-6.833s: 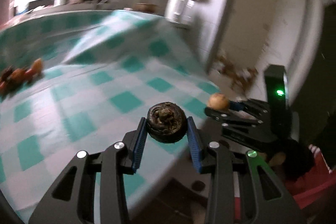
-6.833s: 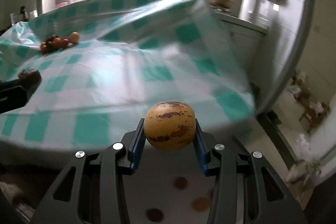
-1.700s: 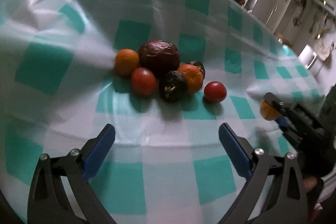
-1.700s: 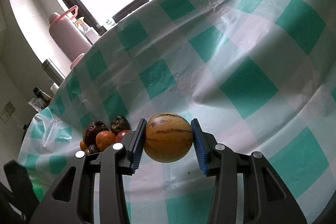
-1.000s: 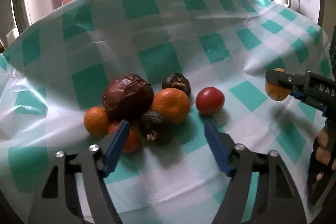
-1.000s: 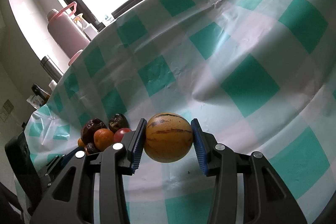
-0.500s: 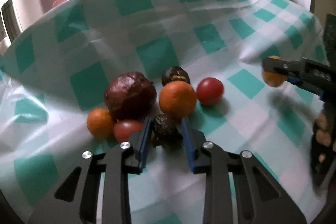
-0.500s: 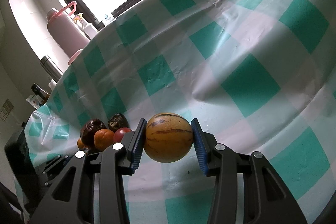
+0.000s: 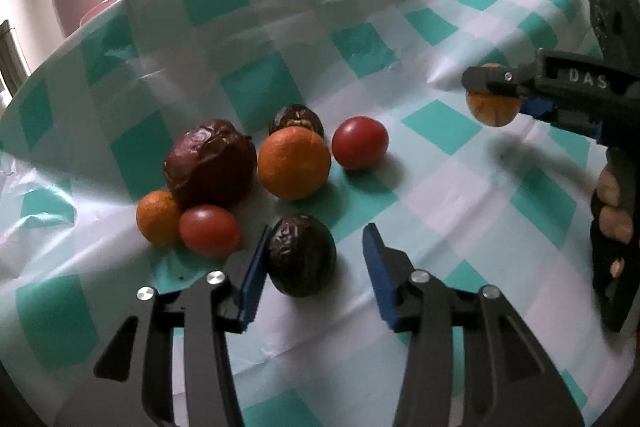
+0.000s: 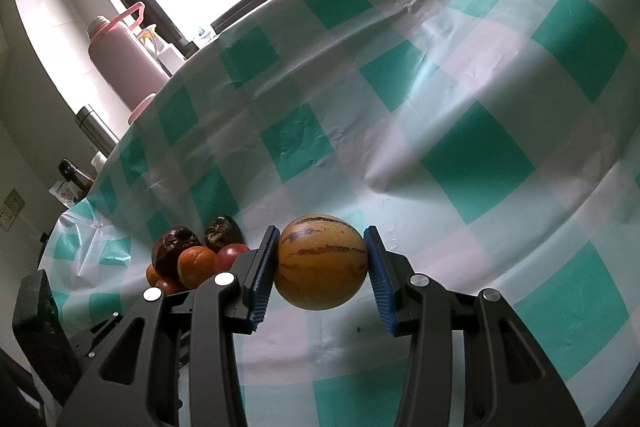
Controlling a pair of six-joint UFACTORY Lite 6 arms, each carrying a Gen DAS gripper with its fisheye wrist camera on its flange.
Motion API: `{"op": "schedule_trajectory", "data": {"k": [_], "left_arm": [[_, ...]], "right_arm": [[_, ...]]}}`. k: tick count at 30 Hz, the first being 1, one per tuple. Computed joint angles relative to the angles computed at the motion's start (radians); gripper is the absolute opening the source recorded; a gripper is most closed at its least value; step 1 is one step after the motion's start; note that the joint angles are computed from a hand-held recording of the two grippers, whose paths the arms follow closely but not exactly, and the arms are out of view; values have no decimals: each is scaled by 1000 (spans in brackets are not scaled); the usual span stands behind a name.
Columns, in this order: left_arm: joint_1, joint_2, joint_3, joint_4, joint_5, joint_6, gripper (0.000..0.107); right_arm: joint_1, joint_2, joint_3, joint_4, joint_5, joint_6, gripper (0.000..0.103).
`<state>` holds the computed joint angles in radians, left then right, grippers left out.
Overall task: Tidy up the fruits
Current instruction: 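Grasp a dark mangosteen with the left gripper while the right gripper holds the melon, then carry the mangosteen and melon into the white bin and release both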
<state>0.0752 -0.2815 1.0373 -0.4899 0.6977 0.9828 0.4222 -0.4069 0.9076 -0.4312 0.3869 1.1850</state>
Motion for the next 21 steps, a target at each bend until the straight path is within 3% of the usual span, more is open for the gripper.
{"op": "schedule_trajectory", "data": {"k": [2,3,10,16,21], "left_arm": [[-12,27,16,51,3,-64,44],[-2,43,33,25,29,-56,37],[33,-107,-57,-8,32,-157,36],[69,-325,-184,5,22,-423,36],[195,-340,-197,-129,64,-375,36]], "right_arm": [[0,-1,-1,-3,0,4,44],[0,0,1,-4,1,5,44],[-1,0,-1,0,0,1,44],[-1,1,-1,-4,-2,6,44],[0,-10,-13,0,-18,1,44]]}}
